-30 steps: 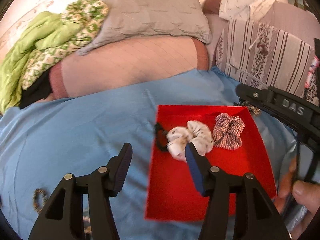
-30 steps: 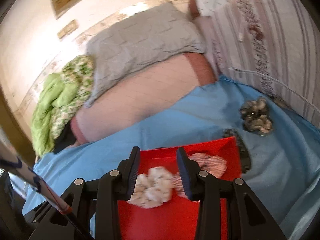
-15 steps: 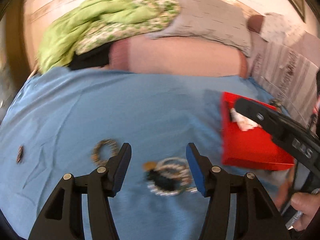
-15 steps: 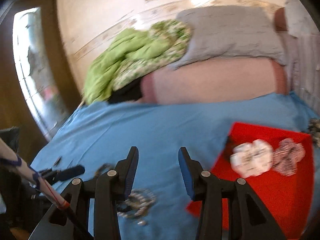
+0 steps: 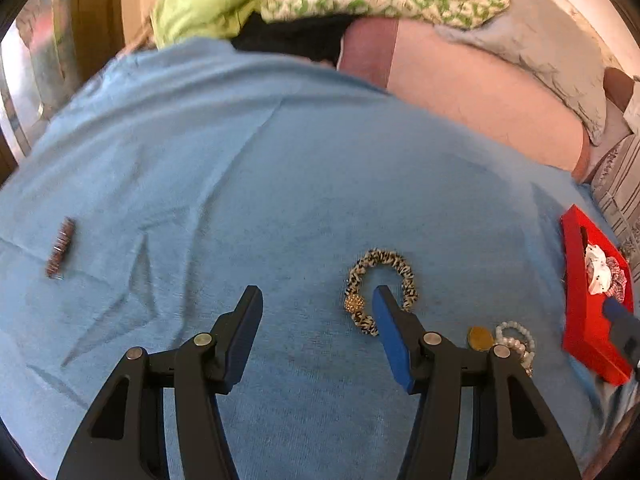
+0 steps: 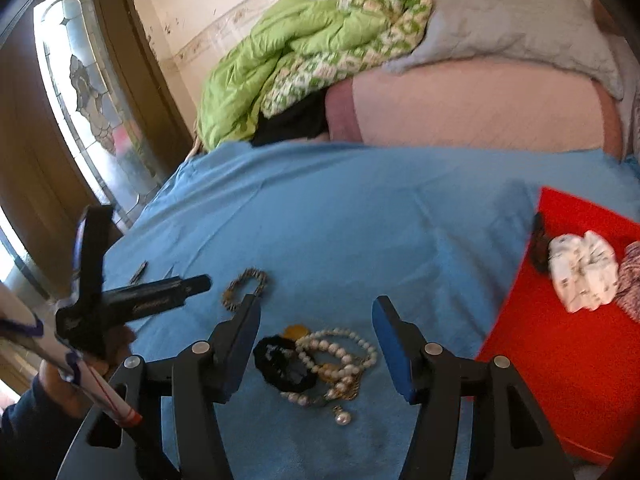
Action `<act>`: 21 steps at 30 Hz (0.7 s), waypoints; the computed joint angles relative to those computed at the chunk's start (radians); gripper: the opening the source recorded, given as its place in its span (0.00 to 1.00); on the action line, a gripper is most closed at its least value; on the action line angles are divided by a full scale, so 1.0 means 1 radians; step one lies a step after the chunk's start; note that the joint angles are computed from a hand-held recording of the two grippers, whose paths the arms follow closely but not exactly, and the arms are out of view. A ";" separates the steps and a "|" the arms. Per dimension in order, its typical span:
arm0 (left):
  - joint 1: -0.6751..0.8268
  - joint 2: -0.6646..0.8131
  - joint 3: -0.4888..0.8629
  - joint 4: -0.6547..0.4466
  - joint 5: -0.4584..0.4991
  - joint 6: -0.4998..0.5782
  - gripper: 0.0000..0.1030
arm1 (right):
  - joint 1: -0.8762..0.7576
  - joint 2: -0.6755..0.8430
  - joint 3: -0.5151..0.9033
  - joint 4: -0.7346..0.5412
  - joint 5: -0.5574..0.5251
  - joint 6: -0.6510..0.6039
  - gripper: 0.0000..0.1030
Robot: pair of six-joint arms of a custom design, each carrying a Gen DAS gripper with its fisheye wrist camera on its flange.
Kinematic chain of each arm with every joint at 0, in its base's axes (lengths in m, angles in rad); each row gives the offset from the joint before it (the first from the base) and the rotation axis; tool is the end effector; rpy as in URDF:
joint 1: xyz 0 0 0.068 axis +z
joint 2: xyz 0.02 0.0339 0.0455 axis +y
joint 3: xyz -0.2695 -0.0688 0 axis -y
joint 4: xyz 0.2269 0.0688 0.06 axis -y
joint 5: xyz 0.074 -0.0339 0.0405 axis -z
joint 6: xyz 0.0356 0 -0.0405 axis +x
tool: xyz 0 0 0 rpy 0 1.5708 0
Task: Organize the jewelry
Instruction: 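Move the left tool back and grasp the leopard-print hair tie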
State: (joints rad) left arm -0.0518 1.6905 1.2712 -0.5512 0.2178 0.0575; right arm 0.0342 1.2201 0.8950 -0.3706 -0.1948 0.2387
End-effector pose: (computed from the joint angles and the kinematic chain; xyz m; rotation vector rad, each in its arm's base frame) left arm 0.3444 -0.0256 0.2538 0.2235 2.5196 -0.2742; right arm 0.2448 0.0153 0.2812 0.1287 2.2732 0.3649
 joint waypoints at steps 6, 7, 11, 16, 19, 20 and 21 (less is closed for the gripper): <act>-0.042 0.052 0.012 0.012 -0.044 0.011 0.54 | 0.059 0.046 0.007 -0.010 0.006 -0.041 0.61; -0.049 0.071 0.023 0.007 -0.047 0.011 0.54 | 0.072 0.048 0.004 -0.006 0.020 -0.041 0.61; -0.094 0.103 0.024 0.060 -0.119 0.016 0.51 | 0.084 0.054 -0.007 -0.001 0.007 -0.038 0.61; -0.132 0.099 -0.004 0.129 -0.229 0.042 0.12 | 0.090 0.038 -0.023 0.006 -0.009 -0.080 0.59; -0.120 0.067 -0.010 0.143 -0.213 0.038 0.12 | 0.152 0.049 -0.020 -0.006 0.026 -0.146 0.51; -0.113 0.055 -0.007 0.141 -0.199 0.036 0.12 | 0.177 0.058 -0.018 -0.009 0.048 -0.160 0.46; -0.105 0.046 -0.005 0.140 -0.181 0.035 0.12 | 0.197 0.069 -0.018 -0.007 0.060 -0.171 0.39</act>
